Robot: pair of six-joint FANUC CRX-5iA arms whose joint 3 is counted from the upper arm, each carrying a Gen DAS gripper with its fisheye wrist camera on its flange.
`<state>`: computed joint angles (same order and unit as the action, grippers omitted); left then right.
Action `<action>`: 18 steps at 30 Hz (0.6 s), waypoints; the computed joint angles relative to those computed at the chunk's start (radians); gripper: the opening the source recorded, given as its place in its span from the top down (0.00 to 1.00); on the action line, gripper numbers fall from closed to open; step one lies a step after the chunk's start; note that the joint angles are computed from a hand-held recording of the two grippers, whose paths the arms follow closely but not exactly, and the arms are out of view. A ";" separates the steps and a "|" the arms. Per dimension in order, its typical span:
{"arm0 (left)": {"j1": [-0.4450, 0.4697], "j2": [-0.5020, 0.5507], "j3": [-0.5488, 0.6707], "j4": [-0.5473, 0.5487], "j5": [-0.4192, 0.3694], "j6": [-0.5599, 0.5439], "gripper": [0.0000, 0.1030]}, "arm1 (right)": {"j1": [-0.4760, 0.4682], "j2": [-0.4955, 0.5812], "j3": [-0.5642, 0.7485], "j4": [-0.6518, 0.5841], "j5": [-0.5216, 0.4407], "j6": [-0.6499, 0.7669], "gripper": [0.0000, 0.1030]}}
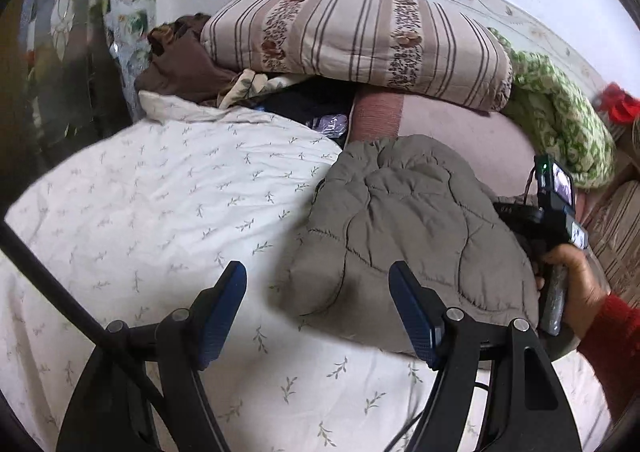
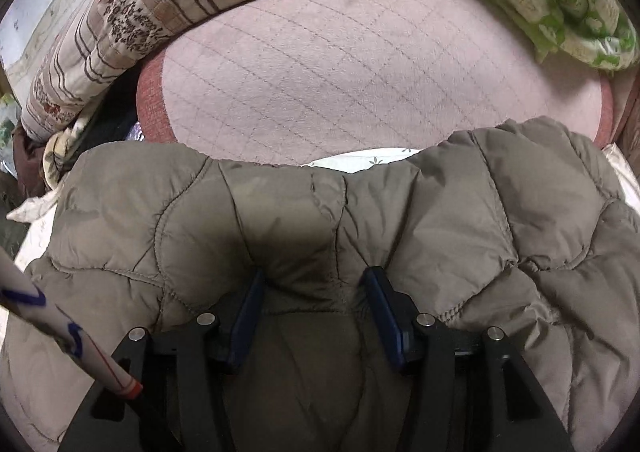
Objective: Fold large clothes
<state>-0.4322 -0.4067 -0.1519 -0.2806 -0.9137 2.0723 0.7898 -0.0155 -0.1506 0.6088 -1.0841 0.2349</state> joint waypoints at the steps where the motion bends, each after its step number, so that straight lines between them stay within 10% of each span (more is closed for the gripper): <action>1: 0.008 -0.003 -0.002 0.010 -0.007 0.001 0.29 | 0.006 0.022 0.033 -0.004 -0.043 0.027 0.45; 4: 0.012 -0.013 -0.002 0.005 -0.026 0.008 0.29 | 0.043 0.097 0.184 -0.003 -0.233 0.111 0.45; 10: 0.039 -0.053 -0.024 0.013 -0.003 0.013 0.29 | 0.164 0.045 0.211 0.041 -0.166 0.080 0.44; 18: 0.123 -0.068 -0.064 0.112 0.031 -0.045 0.29 | 0.149 0.244 0.299 0.039 -0.200 0.101 0.33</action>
